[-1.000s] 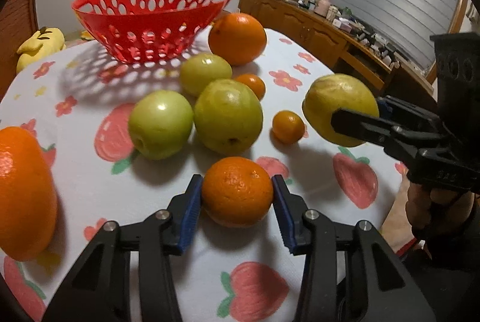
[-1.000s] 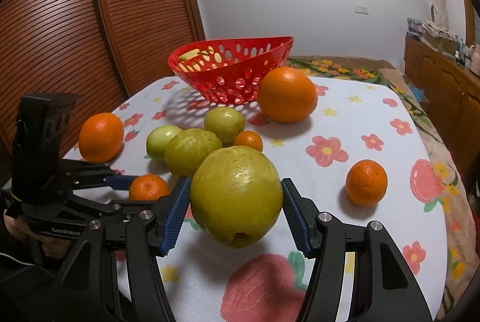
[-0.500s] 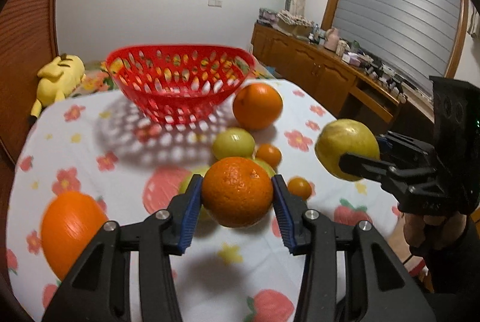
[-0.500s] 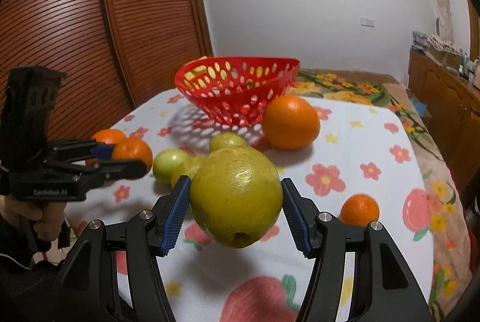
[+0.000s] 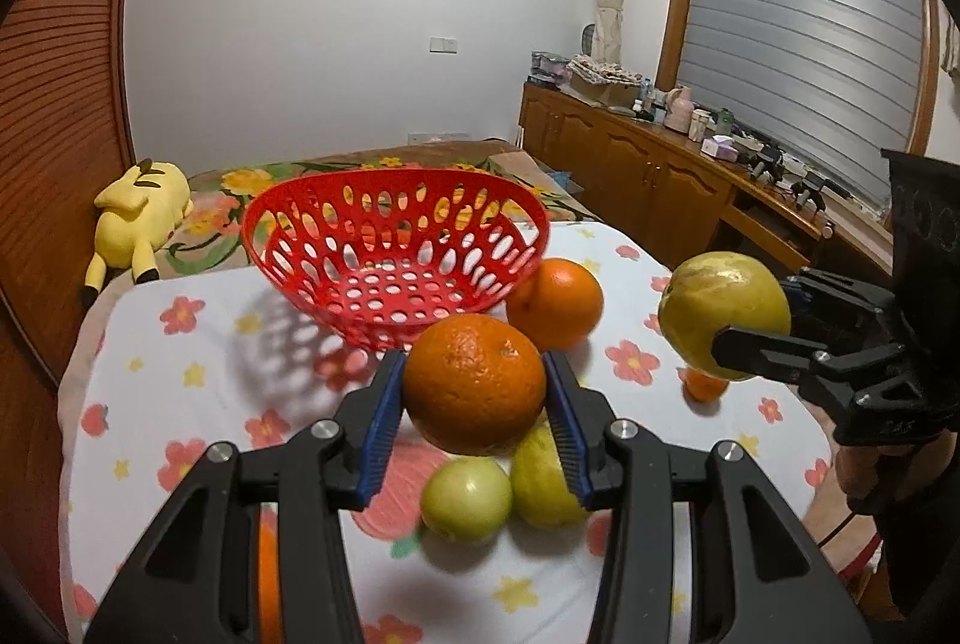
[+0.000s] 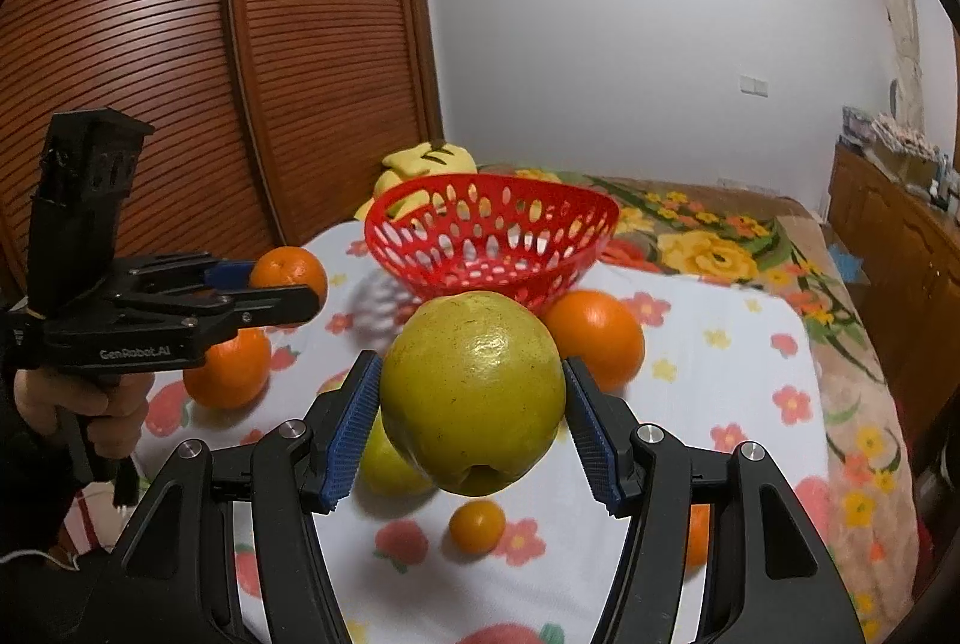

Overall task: Organize fruits
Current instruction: 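Lift both held fruits and carry them over the red basket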

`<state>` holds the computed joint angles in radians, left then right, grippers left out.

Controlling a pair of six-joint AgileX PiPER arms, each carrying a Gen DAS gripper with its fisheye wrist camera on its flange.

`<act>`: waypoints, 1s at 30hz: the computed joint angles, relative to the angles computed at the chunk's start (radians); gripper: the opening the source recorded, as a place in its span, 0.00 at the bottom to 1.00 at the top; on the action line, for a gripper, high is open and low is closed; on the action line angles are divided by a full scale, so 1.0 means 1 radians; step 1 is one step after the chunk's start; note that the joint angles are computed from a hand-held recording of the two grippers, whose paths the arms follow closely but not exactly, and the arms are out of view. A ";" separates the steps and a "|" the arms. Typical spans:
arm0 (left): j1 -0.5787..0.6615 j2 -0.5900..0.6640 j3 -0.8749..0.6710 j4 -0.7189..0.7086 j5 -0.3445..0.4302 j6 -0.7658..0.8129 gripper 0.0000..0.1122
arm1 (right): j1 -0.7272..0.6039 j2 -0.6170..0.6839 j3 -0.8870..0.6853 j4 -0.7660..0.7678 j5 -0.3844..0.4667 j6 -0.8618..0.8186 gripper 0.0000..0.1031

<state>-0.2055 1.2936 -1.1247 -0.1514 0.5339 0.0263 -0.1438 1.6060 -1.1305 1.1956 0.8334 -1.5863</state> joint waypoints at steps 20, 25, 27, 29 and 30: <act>0.120 0.317 -0.311 -0.031 0.102 0.083 0.40 | 0.123 0.332 -0.553 -0.213 0.088 0.330 0.60; 0.132 0.376 -0.378 -0.028 0.138 0.090 0.40 | 0.154 0.415 -0.676 -0.283 0.105 0.396 0.60; 0.133 0.393 -0.399 -0.021 0.149 0.090 0.40 | 0.168 0.450 -0.727 -0.319 0.115 0.428 0.60; 0.135 0.408 -0.419 -0.018 0.162 0.092 0.40 | 0.179 0.479 -0.771 -0.348 0.128 0.453 0.60; 0.137 0.416 -0.432 -0.015 0.170 0.091 0.40 | 0.185 0.495 -0.796 -0.364 0.137 0.466 0.60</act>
